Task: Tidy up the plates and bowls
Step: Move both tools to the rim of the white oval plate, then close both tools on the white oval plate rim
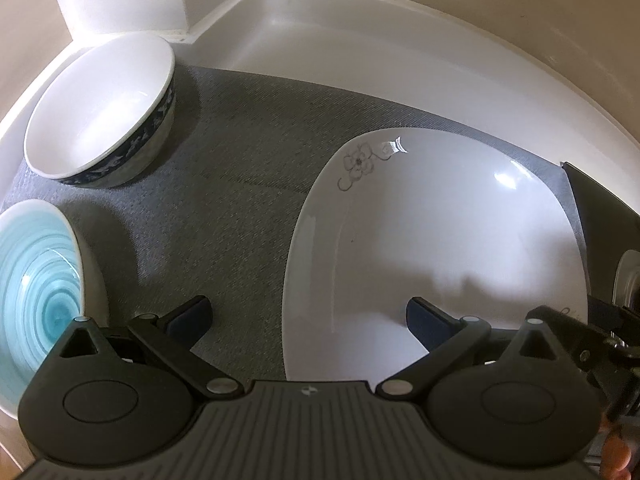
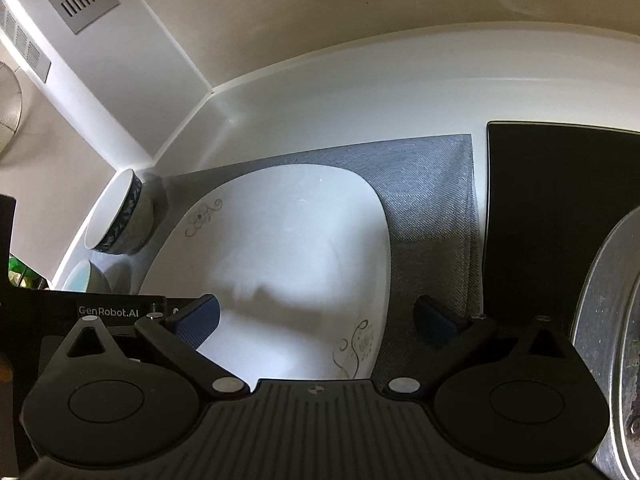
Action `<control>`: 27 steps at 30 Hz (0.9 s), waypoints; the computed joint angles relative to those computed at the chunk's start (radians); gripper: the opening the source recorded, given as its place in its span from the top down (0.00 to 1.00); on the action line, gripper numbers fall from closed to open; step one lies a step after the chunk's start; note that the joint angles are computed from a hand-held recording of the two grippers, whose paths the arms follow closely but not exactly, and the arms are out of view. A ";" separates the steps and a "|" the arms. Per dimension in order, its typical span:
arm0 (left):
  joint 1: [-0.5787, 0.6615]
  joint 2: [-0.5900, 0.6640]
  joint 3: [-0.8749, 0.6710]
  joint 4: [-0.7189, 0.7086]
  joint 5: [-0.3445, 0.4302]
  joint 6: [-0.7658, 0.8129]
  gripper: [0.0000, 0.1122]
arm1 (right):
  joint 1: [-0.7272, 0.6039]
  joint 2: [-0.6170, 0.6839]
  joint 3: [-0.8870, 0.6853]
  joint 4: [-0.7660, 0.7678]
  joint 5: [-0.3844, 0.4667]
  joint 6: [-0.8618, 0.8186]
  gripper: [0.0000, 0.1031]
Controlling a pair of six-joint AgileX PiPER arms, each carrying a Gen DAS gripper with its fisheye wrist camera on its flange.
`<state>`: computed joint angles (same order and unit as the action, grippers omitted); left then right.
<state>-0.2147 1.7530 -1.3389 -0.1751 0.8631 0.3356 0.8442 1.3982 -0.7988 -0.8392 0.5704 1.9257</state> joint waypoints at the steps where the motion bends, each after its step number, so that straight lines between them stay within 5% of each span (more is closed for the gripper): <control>1: 0.001 -0.002 0.001 -0.001 0.001 0.002 0.08 | 0.005 0.003 0.000 -0.012 0.002 0.011 0.00; 10: 0.005 0.004 -0.040 0.008 0.066 -0.003 0.09 | 0.014 0.000 0.015 -0.074 0.013 0.111 0.00; 12: 0.019 -0.013 -0.038 -0.022 0.071 0.022 0.22 | 0.030 0.023 -0.022 -0.045 0.071 0.086 0.09; 14: 0.040 -0.033 -0.034 -0.066 0.072 0.072 0.44 | 0.048 0.053 -0.069 -0.014 0.150 0.074 0.49; 15: 0.056 -0.033 -0.042 -0.106 0.095 0.107 0.57 | 0.051 0.064 -0.087 0.003 0.181 0.087 0.56; 18: 0.084 -0.039 -0.041 -0.135 0.106 0.126 0.63 | 0.040 0.051 -0.082 0.032 0.203 0.111 0.76; 27: 0.145 -0.039 -0.083 -0.236 0.209 0.205 0.67 | 0.036 0.015 -0.077 0.048 0.213 0.122 0.79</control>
